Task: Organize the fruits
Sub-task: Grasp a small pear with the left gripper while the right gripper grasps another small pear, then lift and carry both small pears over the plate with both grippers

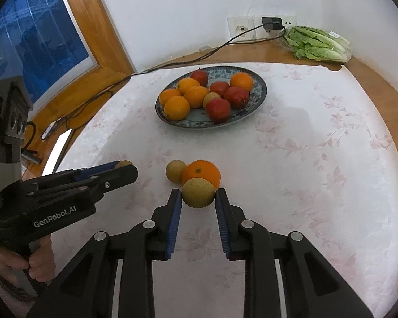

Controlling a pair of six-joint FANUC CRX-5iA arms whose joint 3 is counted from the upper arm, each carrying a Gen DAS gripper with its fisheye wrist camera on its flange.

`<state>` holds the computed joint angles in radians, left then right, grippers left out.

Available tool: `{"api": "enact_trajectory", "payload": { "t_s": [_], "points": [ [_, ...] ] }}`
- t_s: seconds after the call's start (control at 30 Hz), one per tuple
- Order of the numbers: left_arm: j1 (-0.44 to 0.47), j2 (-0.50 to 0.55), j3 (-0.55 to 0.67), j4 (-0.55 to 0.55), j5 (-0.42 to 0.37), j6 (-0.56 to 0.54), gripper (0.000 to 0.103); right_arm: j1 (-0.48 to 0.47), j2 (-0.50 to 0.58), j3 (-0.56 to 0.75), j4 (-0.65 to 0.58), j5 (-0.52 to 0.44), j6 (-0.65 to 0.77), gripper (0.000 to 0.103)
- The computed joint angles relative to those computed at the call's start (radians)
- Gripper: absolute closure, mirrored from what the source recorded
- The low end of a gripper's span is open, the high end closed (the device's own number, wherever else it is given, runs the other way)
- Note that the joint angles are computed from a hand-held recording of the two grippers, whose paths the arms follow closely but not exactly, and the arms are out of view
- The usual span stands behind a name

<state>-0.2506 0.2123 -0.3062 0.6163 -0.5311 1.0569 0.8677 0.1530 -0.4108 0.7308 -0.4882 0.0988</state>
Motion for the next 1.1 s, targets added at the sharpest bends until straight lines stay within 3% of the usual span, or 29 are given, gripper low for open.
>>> {"api": "enact_trajectory", "payload": {
  "t_s": [0.47,1.1],
  "points": [
    [-0.006,0.031,0.072,-0.006,-0.031,0.003,0.078,-0.018,-0.024,-0.008,0.043,-0.006,-0.007,0.076],
    [-0.026,0.141,0.22,-0.026,-0.064,0.017,0.078,-0.079,0.04,0.097,-0.001,-0.015,0.139,0.076]
  ]
}}
